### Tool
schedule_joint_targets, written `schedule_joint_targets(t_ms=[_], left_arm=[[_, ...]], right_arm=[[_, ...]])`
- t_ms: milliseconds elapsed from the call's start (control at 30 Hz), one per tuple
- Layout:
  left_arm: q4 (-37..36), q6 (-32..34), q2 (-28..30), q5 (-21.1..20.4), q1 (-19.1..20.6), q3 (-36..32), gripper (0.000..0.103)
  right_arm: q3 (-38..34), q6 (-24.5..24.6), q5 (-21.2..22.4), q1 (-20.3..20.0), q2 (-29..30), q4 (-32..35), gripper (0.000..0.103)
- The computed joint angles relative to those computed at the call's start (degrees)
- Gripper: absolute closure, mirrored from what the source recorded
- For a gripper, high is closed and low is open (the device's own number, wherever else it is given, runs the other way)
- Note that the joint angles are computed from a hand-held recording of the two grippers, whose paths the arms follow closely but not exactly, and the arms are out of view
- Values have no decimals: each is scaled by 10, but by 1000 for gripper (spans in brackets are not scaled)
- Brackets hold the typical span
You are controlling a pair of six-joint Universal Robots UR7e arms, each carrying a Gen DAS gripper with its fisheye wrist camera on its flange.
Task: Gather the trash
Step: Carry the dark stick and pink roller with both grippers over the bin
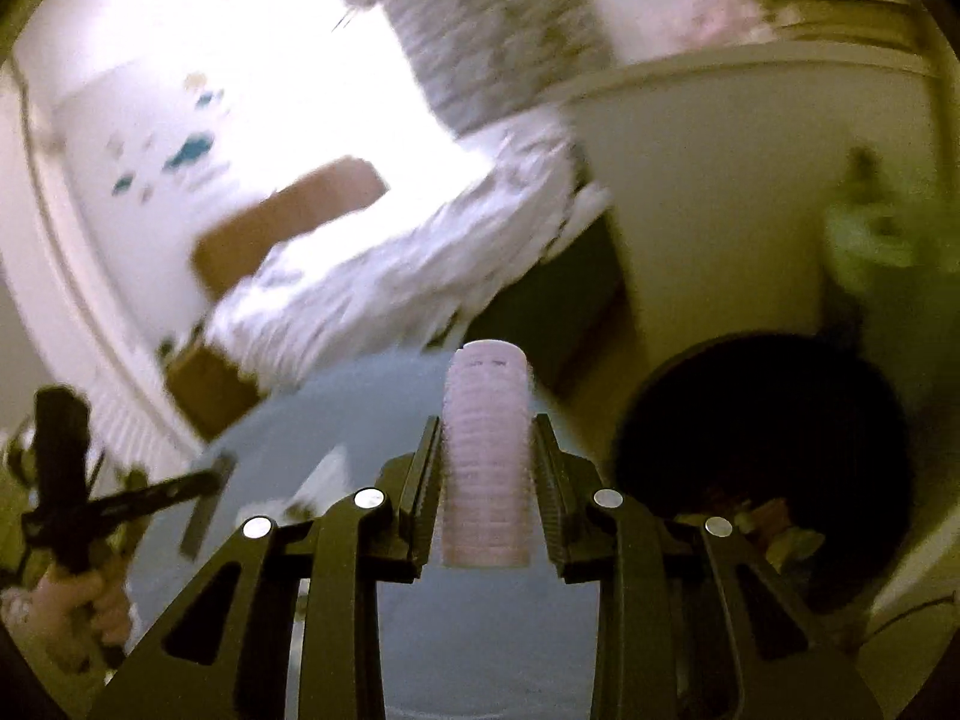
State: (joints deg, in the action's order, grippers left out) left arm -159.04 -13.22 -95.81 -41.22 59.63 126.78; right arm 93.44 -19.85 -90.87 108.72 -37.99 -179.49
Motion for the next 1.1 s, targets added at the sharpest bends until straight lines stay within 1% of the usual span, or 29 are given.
schedule_joint_targets(t_ms=[67,133,233,367,467,533,733,1100], left_arm=[[-23,24,29,-18,-7,-17,90],[-46,52,71,-47,-11,-47,90],[-77,93,135,-87,-13,-91,90],[-82,121,219,-150,0,-160,90],[-74,127,265,-178,9,-200,90],[-65,130,290,-189,16,-223,90],[-48,132,334,-201,28,-259,90],[-35,129,372,-206,40,-296,90]], right_arm=[[5,17,-3,-15,-7,-27,74],[6,38,-12,-34,-15,-51,74],[1,55,-23,-54,-14,-67,74],[-9,58,-29,-78,-13,-70,74],[-15,54,-32,-87,-10,-70,74],[-21,52,-33,-90,-5,-72,74],[-32,57,-38,-94,3,-62,74],[-33,72,-45,-95,3,-55,73]])
